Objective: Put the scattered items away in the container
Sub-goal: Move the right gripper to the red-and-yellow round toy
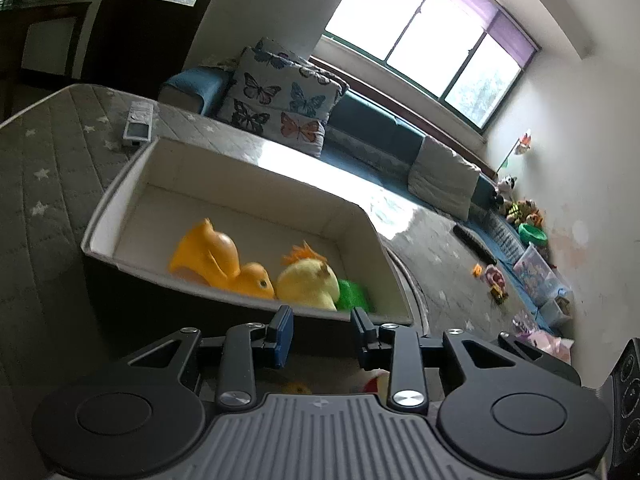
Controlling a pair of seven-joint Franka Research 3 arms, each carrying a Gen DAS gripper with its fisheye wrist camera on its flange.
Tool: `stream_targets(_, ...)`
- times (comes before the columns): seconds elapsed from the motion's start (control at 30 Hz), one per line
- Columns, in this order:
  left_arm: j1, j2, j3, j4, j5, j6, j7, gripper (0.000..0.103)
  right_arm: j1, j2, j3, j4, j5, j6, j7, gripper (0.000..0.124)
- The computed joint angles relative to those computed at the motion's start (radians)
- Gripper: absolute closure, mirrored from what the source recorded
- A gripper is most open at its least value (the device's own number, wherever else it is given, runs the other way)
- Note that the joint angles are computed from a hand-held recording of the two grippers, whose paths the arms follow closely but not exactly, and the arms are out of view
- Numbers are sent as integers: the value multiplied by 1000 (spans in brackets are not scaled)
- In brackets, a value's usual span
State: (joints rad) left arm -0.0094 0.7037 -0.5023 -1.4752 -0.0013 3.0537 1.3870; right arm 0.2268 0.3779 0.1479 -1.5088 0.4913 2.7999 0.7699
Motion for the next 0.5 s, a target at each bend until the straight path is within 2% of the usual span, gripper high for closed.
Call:
stream_targets(0.33,-82,-5,67,3,20,-61,-27,68,-10,-51,-23,-118,14,33,55,38)
stream_targets(0.5,-92,7,57,14,10,-85,-15,68,-20,-59,-24,-147,28,42,87,38)
